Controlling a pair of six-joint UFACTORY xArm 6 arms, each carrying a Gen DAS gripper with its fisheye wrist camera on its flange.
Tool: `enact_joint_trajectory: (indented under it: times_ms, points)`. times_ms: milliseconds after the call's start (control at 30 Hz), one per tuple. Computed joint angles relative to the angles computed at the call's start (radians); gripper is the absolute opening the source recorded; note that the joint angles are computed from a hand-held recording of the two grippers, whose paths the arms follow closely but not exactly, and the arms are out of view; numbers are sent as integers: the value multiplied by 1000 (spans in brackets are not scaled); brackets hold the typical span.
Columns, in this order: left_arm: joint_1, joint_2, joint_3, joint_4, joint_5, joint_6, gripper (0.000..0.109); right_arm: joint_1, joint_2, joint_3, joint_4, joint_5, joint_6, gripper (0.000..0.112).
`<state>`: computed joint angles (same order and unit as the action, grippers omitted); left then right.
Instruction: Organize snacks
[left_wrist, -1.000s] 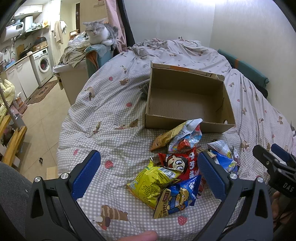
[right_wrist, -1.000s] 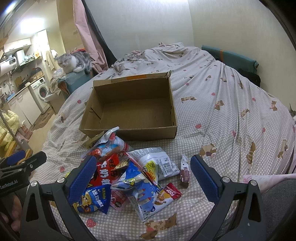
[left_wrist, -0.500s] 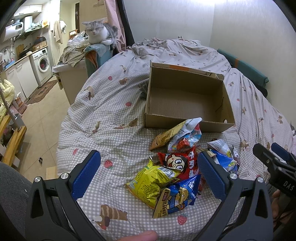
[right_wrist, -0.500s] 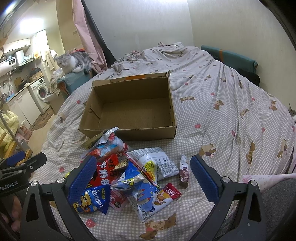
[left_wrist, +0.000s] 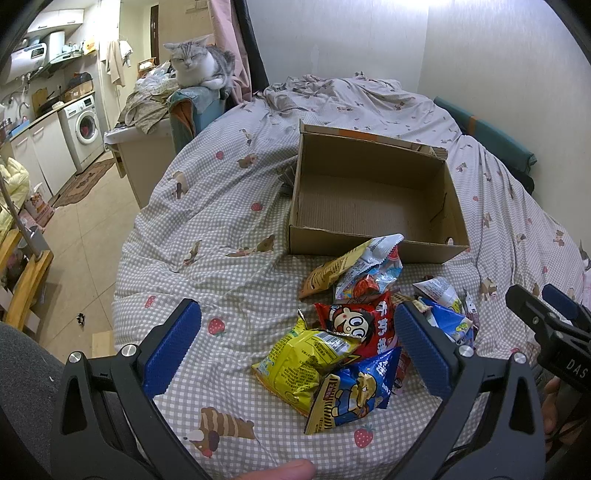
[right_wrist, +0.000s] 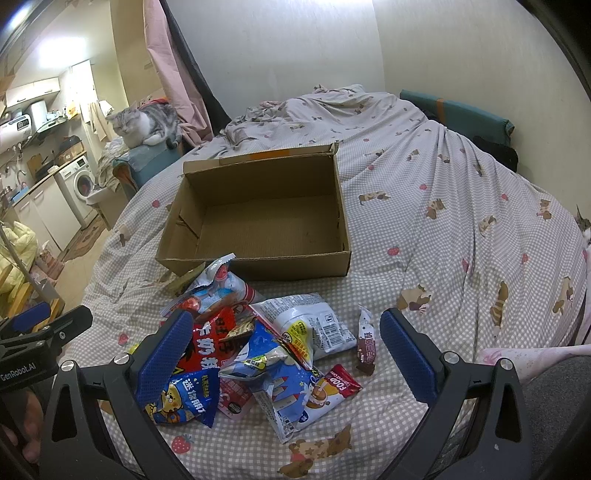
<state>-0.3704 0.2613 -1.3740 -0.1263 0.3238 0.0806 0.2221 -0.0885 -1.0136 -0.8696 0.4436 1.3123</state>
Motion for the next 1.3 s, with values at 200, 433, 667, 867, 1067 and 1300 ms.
enact_joint_trajectory:
  times_ms: [200, 433, 667, 867, 1067, 1300]
  points:
    - [-1, 3, 0, -22, 12, 18, 103, -1, -3, -1, 5, 7, -2, 103]
    - [0, 3, 1, -25, 12, 23, 103, -1, -3, 0, 5, 7, -2, 103]
    - [0, 5, 1, -20, 12, 18, 103, -2, -2, 0, 4, 5, -1, 103]
    - [1, 7, -1, -29, 22, 27, 103, -3, -1, -1, 4, 4, -1, 103]
    - [11, 23, -44, 24, 90, -14, 103, -16, -4, 7, 63, -16, -54, 103]
    - [46, 146, -288, 94, 326, -83, 103, -121, 0, -4, 397, -29, -329, 103]
